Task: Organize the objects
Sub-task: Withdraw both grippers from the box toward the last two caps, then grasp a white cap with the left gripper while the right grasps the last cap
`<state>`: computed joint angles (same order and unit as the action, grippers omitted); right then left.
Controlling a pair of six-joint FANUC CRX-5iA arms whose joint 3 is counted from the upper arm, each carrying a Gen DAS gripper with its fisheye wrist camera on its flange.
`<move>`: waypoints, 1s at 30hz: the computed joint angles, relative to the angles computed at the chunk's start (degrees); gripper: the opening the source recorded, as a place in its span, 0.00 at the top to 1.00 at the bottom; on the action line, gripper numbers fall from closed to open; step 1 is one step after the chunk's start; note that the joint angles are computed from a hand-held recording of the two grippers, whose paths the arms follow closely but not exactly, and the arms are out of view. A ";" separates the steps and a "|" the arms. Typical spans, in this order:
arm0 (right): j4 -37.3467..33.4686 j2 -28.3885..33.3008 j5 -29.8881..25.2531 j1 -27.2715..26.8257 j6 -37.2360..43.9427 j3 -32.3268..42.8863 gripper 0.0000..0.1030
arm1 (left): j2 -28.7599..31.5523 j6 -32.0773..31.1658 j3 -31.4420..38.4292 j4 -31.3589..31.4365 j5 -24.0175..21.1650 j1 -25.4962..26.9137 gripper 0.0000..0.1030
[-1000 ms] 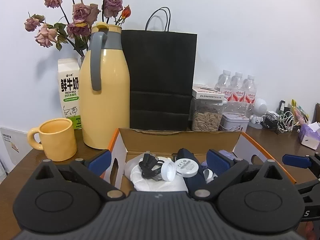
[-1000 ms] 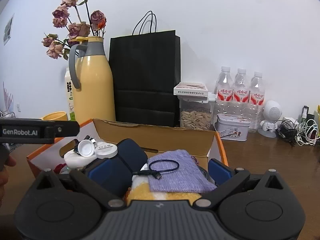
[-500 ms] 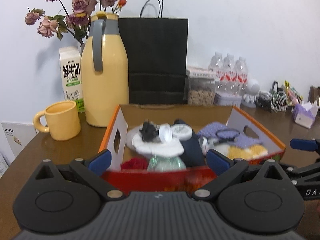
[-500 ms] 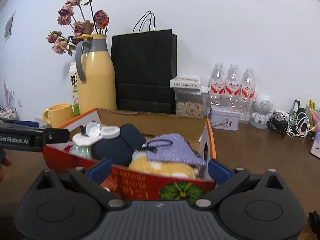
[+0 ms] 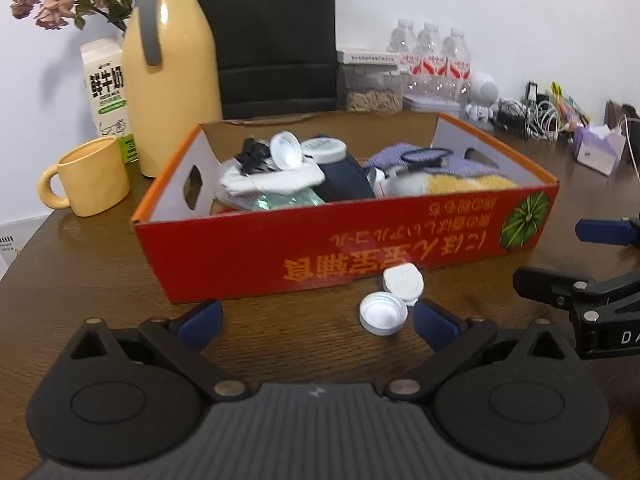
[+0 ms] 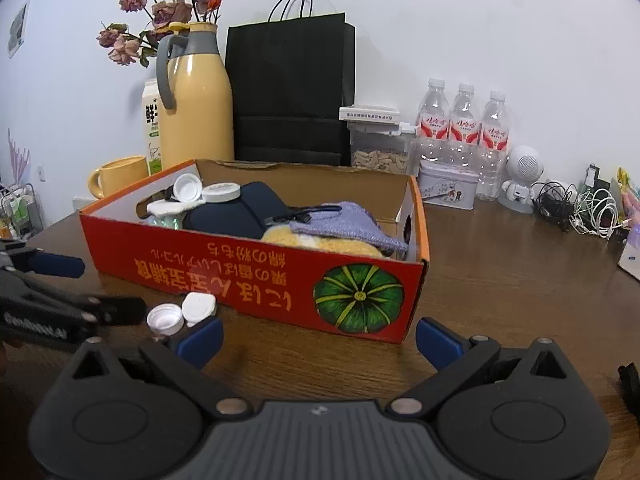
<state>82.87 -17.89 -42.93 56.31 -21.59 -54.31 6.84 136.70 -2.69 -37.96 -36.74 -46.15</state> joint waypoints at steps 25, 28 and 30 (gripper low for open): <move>-2.39 0.44 2.68 -1.09 0.10 -0.17 0.00 | 2.22 -6.13 -0.57 6.28 6.21 0.79 0.71; -3.15 0.64 2.67 -1.05 0.46 0.11 0.00 | 1.77 -4.72 -0.97 5.86 6.84 1.03 0.71; -3.76 0.81 2.53 -0.90 0.74 0.31 0.00 | 1.33 -3.33 -1.18 4.90 7.01 0.99 0.71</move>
<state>79.11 -17.09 -40.40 55.41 -20.85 -54.00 8.17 133.37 -3.87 -33.06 -29.73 -45.16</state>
